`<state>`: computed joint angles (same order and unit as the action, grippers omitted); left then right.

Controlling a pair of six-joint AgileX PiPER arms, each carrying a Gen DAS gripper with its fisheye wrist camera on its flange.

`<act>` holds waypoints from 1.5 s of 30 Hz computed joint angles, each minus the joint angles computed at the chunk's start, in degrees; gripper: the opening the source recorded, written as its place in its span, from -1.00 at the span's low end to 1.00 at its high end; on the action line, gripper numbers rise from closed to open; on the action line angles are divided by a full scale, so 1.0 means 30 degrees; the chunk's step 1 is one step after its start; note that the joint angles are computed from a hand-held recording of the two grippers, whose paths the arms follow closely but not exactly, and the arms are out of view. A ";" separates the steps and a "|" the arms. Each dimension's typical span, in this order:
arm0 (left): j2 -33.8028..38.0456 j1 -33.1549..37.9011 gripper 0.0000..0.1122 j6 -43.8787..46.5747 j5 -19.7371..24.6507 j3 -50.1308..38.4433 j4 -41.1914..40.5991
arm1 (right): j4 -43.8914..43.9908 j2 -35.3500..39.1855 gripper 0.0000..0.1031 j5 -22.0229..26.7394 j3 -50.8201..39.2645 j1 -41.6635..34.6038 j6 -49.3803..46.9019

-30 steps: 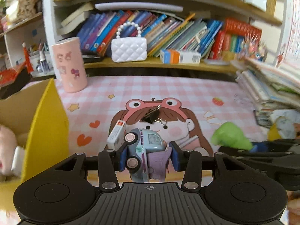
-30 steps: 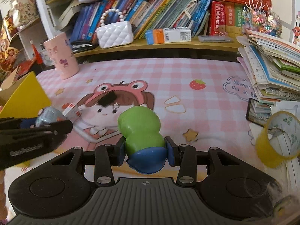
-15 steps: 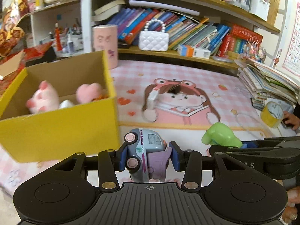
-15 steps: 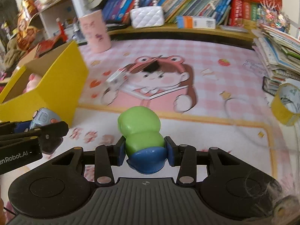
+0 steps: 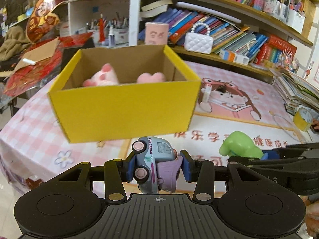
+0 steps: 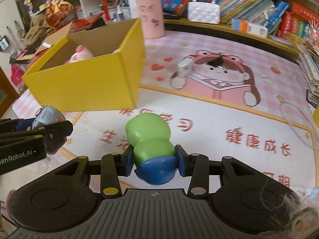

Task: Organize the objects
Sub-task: 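Carry the grey-purple toy and green-blue toy over the yellow box with both grippers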

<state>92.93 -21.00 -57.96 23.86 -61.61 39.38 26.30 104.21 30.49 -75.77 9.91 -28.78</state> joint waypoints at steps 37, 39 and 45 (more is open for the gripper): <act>-0.5761 0.5780 -0.23 0.9322 -0.4046 0.4793 -0.6021 | -0.7297 -0.2016 -0.25 -0.3432 0.2086 0.5861 1.1618; -0.5355 0.5884 -0.23 0.8814 -0.4348 0.4308 -0.5531 | -0.7628 -0.1841 -0.25 -0.3593 0.1553 0.5716 1.1838; -0.3916 0.6087 -0.23 0.5592 -0.4950 0.2394 -0.2411 | -0.6753 -0.0506 -0.25 -0.3703 -0.1414 0.5015 1.0632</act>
